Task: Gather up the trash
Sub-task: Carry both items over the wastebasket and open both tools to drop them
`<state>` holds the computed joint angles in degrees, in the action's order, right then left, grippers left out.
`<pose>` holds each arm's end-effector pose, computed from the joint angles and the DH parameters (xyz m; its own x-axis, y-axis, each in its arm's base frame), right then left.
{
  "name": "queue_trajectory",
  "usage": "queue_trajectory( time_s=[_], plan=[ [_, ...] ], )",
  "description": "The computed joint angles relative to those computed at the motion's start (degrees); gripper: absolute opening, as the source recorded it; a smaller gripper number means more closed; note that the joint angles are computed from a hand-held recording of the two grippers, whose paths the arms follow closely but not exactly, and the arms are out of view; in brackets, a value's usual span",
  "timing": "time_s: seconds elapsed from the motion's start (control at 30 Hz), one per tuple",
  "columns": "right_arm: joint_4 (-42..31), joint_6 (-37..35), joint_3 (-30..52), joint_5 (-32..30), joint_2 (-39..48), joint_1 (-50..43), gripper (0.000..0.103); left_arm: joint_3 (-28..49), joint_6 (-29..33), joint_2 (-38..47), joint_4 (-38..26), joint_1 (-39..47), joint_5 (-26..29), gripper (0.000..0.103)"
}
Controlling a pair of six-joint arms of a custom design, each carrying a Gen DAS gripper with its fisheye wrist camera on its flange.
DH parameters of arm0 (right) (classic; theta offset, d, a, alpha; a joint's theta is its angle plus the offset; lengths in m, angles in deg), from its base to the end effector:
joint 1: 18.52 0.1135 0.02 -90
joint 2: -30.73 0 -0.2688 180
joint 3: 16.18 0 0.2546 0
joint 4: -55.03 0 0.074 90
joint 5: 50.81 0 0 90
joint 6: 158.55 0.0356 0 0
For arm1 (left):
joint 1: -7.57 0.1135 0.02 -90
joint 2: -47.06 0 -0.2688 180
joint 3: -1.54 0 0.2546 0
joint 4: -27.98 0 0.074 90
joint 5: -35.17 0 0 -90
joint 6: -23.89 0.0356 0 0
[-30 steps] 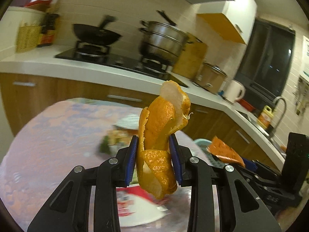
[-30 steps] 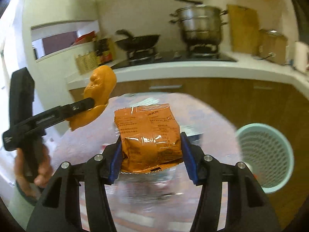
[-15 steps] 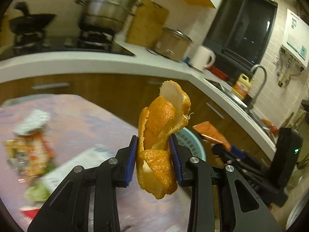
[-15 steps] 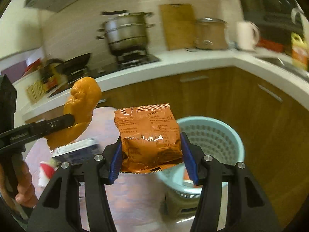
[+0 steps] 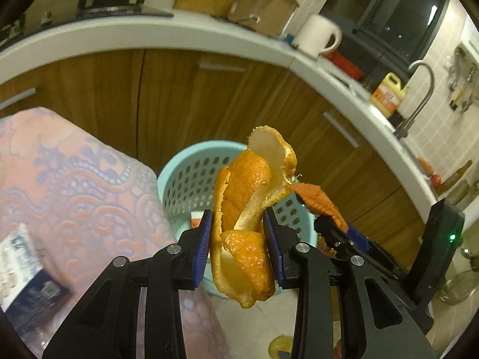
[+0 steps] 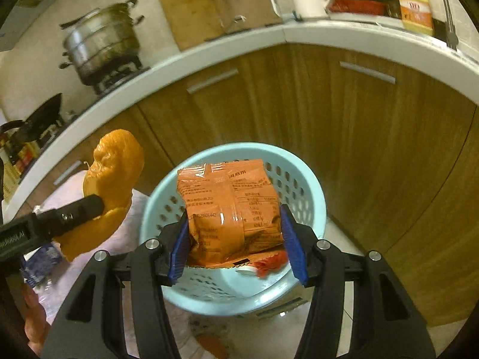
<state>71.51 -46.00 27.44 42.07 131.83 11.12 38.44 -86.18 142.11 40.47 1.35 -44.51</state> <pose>0.2541 0.1425 0.0907 -0.7034 0.0404 -0.7096 -0.2071 0.9434 0.2590 0.2520 -0.0339 0.0870 -0.7471 -0.2582 -0.6125 -0.0270 0.9325 -0.3602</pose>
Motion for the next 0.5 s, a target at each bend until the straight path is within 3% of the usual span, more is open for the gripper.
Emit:
queue_trajectory(
  time_s=[0.2, 0.27, 0.5],
  plan=[
    [-2.99, -1.21, 6.49, -1.01, 8.64, -1.94, 0.064, 2.64, -0.04, 8.93, 5.61, -1.15, -1.84, 0.050],
    [-2.70, -1.44, 6.07, -0.99, 9.22, -2.01, 0.066, 2.72, 0.77, 8.98, 5.56, -1.72, -3.38, 0.057],
    [-2.07, -0.98, 4.66, -1.59, 8.79, -2.30, 0.066, -0.04, 3.02, 3.79, 4.64, -2.90, -5.63, 0.062]
  ],
)
